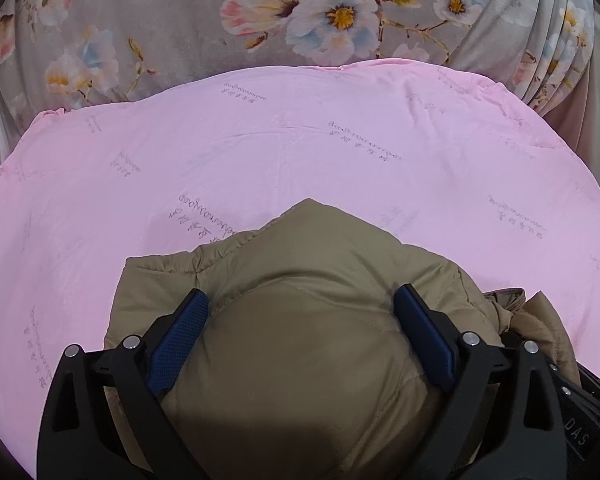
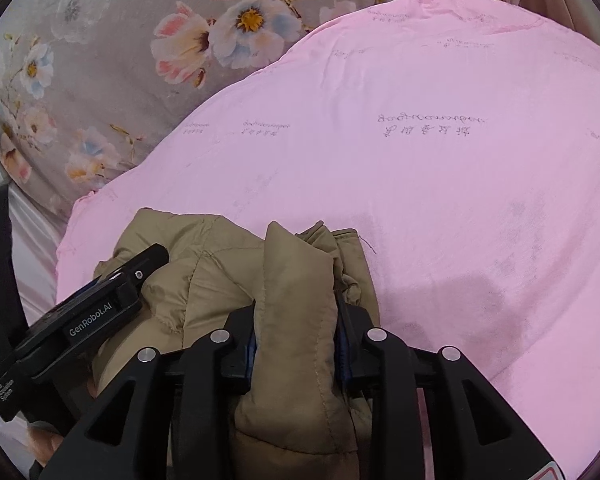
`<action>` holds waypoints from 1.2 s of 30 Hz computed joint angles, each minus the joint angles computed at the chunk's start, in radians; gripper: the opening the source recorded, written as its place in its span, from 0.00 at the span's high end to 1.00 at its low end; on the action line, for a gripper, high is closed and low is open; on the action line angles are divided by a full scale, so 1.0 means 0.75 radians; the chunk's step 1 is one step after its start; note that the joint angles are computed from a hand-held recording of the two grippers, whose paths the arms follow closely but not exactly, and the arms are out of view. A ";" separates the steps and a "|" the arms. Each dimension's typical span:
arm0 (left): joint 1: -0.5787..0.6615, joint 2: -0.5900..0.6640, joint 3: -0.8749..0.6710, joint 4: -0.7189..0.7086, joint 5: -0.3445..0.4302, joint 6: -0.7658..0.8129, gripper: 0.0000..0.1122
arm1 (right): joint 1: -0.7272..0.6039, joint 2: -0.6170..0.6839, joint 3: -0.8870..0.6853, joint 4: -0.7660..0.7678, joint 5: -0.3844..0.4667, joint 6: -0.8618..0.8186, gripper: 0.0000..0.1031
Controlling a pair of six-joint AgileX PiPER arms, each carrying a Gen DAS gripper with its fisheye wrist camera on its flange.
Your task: Fold large clothes
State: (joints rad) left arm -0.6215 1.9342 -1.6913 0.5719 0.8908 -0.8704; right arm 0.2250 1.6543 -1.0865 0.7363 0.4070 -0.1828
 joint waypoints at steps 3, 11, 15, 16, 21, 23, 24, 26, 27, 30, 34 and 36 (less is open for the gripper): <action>0.013 -0.045 0.017 -0.069 0.023 0.066 0.17 | -0.059 -0.075 0.003 -0.011 0.145 0.027 0.56; 0.033 -0.634 0.485 -0.429 0.029 0.253 0.17 | -0.259 -0.522 0.268 0.046 0.678 -0.109 0.35; 0.071 -0.822 0.673 -0.634 0.029 0.299 0.17 | -0.275 -0.627 0.435 0.095 0.731 -0.132 0.35; 0.065 -0.845 0.711 -0.654 0.032 0.279 0.17 | -0.263 -0.646 0.469 0.116 0.715 -0.140 0.35; -0.023 -0.887 0.850 -0.645 -0.012 0.175 0.17 | -0.246 -0.763 0.591 0.272 0.699 -0.239 0.86; -0.099 -0.869 0.862 -0.524 0.005 0.055 0.17 | -0.148 -0.834 0.594 0.175 0.622 -0.153 0.92; -0.121 -0.872 0.875 -0.491 0.002 0.016 0.17 | -0.103 -0.872 0.599 0.117 0.590 -0.096 0.94; -0.132 -0.866 0.880 -0.475 0.008 -0.005 0.18 | -0.022 -0.912 0.606 0.008 0.534 0.031 0.95; -0.136 -0.864 0.887 -0.469 0.008 -0.013 0.18 | 0.009 -0.913 0.606 -0.039 0.506 0.084 0.96; -0.157 -0.858 0.905 -0.436 0.004 -0.056 0.17 | 0.151 -0.888 0.622 -0.282 0.386 0.339 0.97; -0.219 -0.843 0.923 -0.333 0.003 -0.152 0.17 | 0.167 -0.852 0.680 -0.239 0.287 0.306 0.98; -0.215 -0.834 0.929 -0.327 -0.012 -0.157 0.17 | 0.188 -0.840 0.675 -0.265 0.273 0.329 0.98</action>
